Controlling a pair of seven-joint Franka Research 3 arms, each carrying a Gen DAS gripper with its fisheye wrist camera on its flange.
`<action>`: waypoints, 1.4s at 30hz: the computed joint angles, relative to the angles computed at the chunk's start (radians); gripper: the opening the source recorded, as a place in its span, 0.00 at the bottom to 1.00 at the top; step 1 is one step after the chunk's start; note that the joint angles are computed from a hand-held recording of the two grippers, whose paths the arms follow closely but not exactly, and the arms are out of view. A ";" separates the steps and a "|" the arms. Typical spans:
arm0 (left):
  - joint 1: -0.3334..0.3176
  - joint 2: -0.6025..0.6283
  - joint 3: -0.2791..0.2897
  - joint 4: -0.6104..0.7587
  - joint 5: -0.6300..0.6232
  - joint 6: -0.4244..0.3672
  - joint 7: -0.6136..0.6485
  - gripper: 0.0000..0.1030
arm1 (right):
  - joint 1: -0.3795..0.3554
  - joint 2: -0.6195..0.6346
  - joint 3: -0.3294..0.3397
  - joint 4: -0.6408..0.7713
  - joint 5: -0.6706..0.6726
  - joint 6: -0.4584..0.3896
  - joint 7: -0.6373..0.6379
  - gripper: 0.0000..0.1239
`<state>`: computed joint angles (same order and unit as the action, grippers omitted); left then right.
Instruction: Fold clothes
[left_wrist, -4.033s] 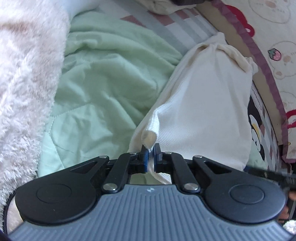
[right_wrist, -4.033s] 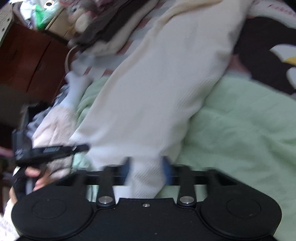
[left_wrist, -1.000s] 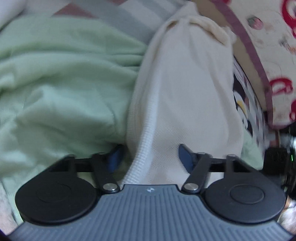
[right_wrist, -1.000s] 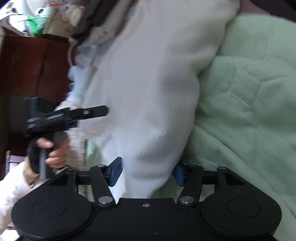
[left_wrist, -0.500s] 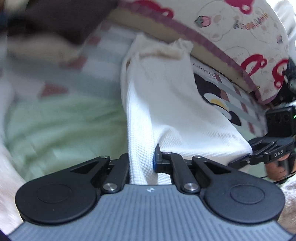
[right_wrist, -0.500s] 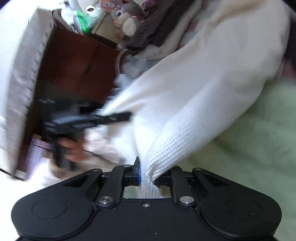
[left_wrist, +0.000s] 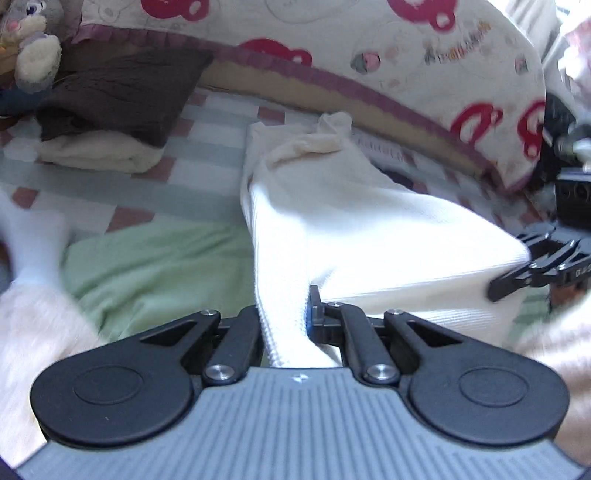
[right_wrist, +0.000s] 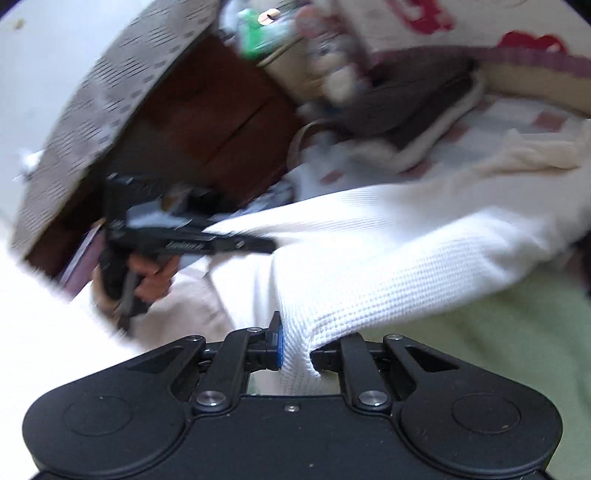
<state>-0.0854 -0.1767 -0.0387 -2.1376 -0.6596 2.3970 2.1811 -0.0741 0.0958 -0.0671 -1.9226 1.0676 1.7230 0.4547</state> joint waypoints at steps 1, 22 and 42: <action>0.003 -0.028 -0.013 -0.026 0.067 -0.010 -0.031 0.04 | 0.031 -0.004 -0.014 -0.014 -0.036 0.021 0.008 0.11; -0.011 0.058 -0.059 0.024 0.399 -0.019 -0.236 0.29 | -0.041 0.088 -0.006 0.064 -0.195 0.279 0.125 0.37; -0.104 0.998 -0.174 0.935 0.594 0.300 -0.059 0.47 | -0.004 0.760 0.193 0.711 -0.391 0.877 0.134 0.37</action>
<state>-0.1890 0.8218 -0.2126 -1.2030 -0.0657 2.6974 2.1226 -0.0785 0.8562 0.1255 -1.2119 0.6766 2.5997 0.5892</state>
